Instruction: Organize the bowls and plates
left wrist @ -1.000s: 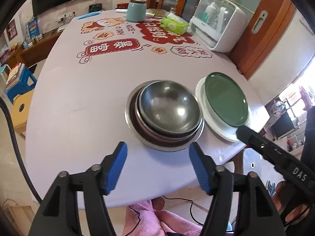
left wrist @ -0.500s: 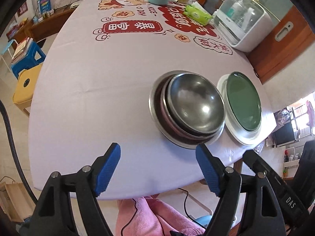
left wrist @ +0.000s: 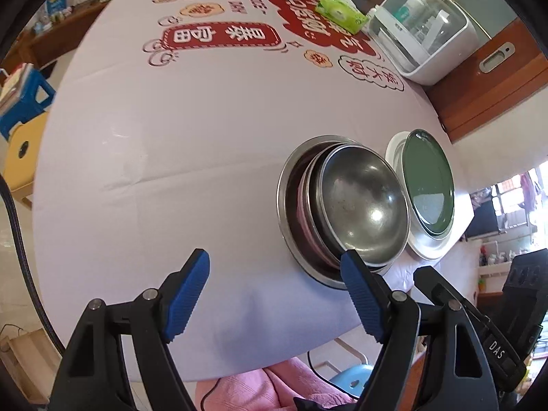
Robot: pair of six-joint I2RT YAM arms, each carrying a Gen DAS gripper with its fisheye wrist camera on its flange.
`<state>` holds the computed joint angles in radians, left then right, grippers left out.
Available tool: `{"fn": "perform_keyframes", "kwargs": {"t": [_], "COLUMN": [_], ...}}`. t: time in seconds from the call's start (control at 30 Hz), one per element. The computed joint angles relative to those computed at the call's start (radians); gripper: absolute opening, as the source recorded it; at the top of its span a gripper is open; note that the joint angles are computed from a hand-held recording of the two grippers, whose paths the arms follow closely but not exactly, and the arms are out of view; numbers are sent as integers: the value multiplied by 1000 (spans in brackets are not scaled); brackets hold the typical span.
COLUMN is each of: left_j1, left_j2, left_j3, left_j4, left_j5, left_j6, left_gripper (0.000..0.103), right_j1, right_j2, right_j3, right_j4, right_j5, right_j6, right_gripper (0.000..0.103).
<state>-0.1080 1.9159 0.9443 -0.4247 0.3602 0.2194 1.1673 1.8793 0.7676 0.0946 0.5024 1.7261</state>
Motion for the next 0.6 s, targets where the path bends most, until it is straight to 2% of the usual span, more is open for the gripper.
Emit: {"fn": "perform_keyframes", "kwargs": {"t": [0.47, 0.6], "left_j1": [-49, -61], "left_j2": [319, 395], "left_j3": [351, 441], "left_j4": [-241, -290], "left_j5": [84, 99], "left_j6": [112, 147], "left_gripper": [78, 78], "right_j1": [-74, -95], "right_j2": [99, 129], "right_j3": [82, 105], "right_j4": [-27, -33], "right_j5": [-44, -72], "right_j6": [81, 100], "right_gripper": [71, 64]}}
